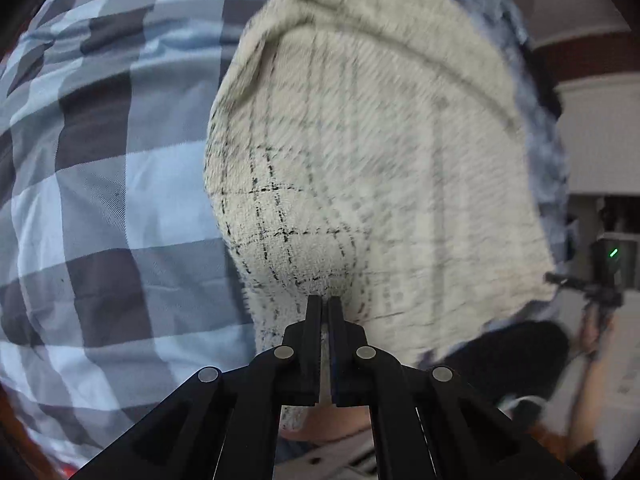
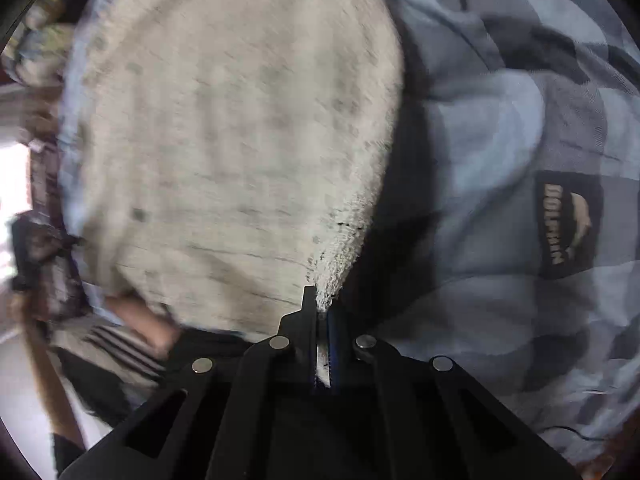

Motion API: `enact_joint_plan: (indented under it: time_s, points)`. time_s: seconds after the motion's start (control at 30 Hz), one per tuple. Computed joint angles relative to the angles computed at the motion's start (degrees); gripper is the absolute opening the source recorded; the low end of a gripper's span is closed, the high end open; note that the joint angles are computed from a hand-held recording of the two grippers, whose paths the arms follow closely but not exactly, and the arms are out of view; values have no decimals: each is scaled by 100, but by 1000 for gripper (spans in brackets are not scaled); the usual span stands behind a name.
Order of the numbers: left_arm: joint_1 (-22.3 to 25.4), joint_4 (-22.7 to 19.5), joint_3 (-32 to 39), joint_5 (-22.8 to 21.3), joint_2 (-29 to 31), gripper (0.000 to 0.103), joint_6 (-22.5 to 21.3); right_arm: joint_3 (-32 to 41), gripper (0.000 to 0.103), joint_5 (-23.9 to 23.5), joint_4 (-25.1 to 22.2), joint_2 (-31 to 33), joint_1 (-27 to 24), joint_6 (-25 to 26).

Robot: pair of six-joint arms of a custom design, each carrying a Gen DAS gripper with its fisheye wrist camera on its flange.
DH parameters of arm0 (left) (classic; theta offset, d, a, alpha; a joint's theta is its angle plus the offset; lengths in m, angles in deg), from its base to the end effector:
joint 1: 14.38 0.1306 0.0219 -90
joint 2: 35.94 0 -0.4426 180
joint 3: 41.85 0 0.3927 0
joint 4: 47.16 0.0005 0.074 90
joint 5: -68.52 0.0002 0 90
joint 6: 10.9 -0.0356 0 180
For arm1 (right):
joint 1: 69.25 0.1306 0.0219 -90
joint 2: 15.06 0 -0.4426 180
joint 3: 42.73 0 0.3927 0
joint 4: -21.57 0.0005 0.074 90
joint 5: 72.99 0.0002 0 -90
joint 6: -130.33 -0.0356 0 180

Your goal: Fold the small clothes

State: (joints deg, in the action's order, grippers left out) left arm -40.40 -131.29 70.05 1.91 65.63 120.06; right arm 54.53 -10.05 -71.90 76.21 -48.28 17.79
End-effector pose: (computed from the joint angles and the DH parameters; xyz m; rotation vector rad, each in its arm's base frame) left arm 0.4668 -0.2441 0.5321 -0.3062 3.0232 -0.7629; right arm 0.3928 0.1674 0.5085 -0.0246 -2.9301 -0.6788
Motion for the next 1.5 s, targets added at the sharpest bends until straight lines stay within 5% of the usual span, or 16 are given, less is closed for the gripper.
enact_joint_plan:
  time_s: [0.13, 0.33, 0.5, 0.77, 0.87, 1.03, 1.2, 1.4, 1.5]
  points:
    - [98, 931, -182, 98, -408, 2, 438, -65, 1, -598, 1040, -445, -95, -751]
    - [118, 1498, -166, -65, -866, 1, 946, -710, 1, -1394, 2660, -1271, -366, -1923]
    - [8, 2339, -576, 75, -1385, 1, 1611, -529, 1, -2073, 2507, -1479, -1216, -1428]
    - [-349, 3083, -837, -142, -1919, 0, 2242, -464, 0, -2509, 3423, -1584, -1360, -2000]
    - [-521, 3594, -1190, -186, -2299, 0, 2862, -530, 0, -2574, 3756, -1727, -1288, -2275]
    - [-737, 4067, -1570, -624, -2731, 0, 3519, -529, 0, -2684, 3762, -2016, -1313, -2472]
    - [-311, 4630, -1908, -517, -2675, 0, 3969, -411, 0, -2584, 3656, -1684, -1289, -2863]
    - [778, 5092, -1466, 110, -1532, 0, 4425, 503, 0, -2626, 3645, -346, -1422, -3115]
    - [1216, 4644, -528, 92, -515, 0, 4359, 1586, 0, -2512, 3687, 839, -1466, -3504]
